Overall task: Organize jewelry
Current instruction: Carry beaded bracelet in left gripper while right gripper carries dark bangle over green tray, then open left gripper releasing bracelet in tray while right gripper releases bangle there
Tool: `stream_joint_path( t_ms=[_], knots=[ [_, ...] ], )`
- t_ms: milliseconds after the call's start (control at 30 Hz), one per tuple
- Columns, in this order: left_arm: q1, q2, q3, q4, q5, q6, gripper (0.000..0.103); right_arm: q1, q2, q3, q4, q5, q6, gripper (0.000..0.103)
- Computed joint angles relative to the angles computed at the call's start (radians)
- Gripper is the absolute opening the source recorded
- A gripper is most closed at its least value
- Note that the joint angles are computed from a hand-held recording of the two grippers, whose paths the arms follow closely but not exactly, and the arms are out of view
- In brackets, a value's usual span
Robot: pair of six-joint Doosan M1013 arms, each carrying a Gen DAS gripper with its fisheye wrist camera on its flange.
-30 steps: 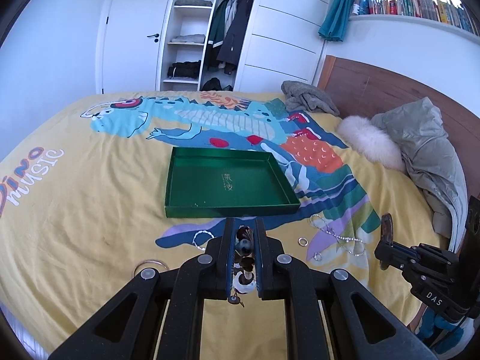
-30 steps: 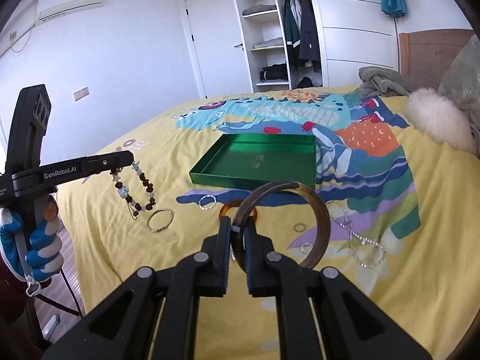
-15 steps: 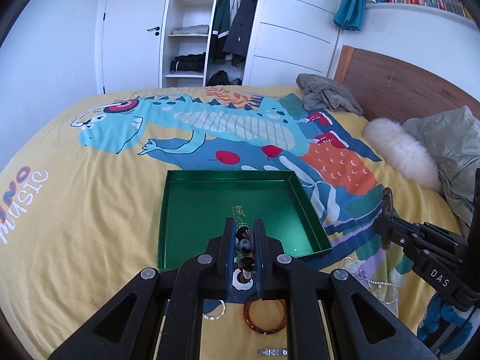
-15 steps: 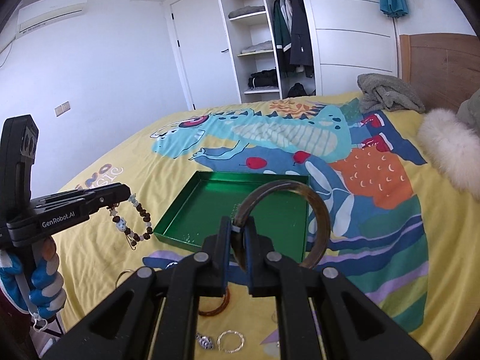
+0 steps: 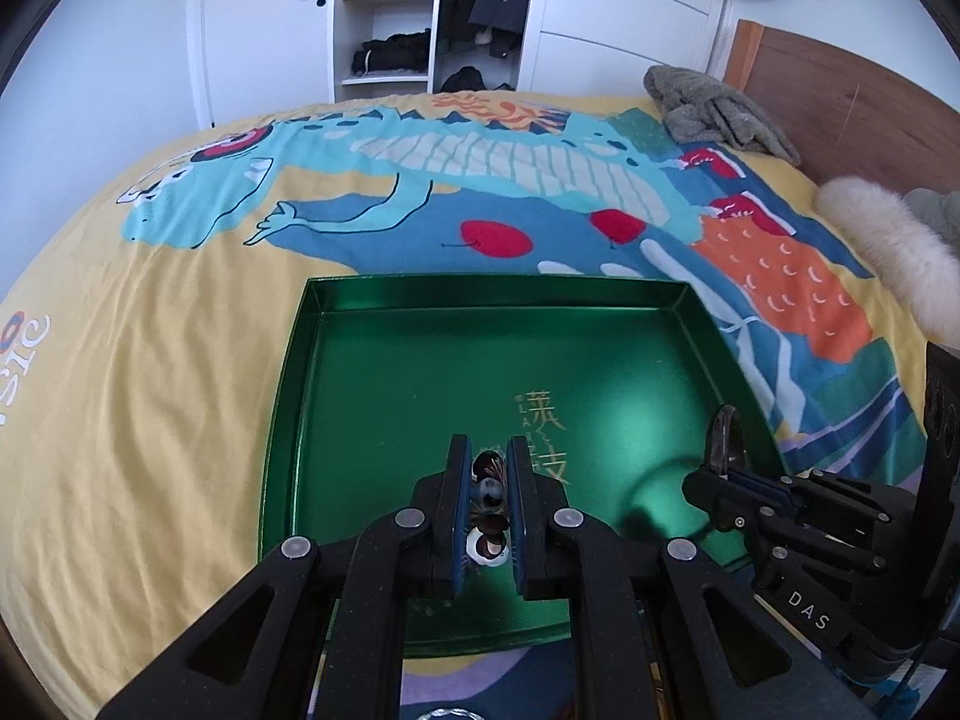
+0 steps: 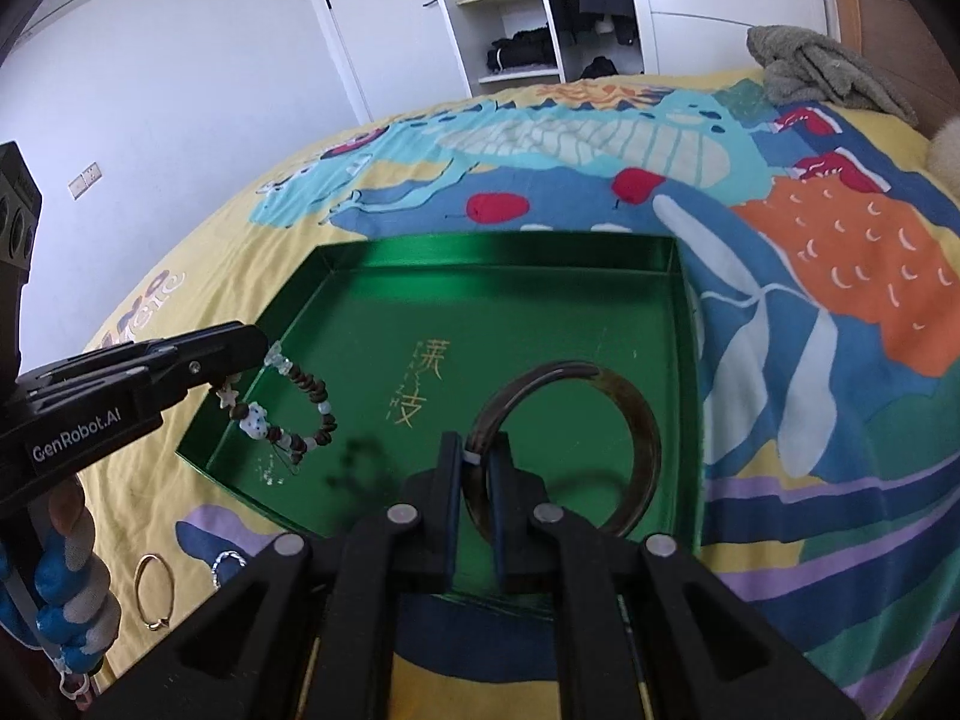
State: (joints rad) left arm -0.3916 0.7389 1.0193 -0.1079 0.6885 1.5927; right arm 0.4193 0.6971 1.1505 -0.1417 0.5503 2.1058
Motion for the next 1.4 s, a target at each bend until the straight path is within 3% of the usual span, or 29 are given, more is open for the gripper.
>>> stream_joint_path(
  t_ms=[433, 800, 867, 900, 967, 1133, 1400],
  knots=[
    [0.003, 0.106, -0.132, 0.096, 0.106, -0.079, 0.011, -0.018, 0.086, -0.113, 0.052, 0.1, -0.022, 0.009],
    [0.008, 0.099, -0.099, 0.128, 0.079, -0.119, 0.014, -0.007, 0.09, -0.124, -0.022, 0.123, 0.048, 0.011],
    [0.01, 0.094, -0.092, 0.13, 0.076, -0.124, 0.019, -0.008, 0.089, -0.123, -0.02, 0.124, 0.059, 0.018],
    [0.011, 0.089, -0.086, 0.133, 0.071, -0.125, 0.025, -0.007, 0.088, -0.123, -0.028, 0.128, 0.07, 0.028],
    [0.012, 0.071, -0.063, 0.136, 0.05, -0.128, 0.032, -0.005, 0.08, -0.113, -0.049, 0.124, 0.095, 0.033],
    [0.011, 0.013, 0.006, 0.155, -0.007, -0.117, 0.035, 0.003, 0.026, -0.048, -0.108, 0.061, 0.165, 0.033],
    [0.008, -0.146, 0.203, 0.158, -0.144, -0.108, 0.035, 0.042, -0.109, 0.09, -0.306, -0.029, 0.341, 0.033]
  ],
)
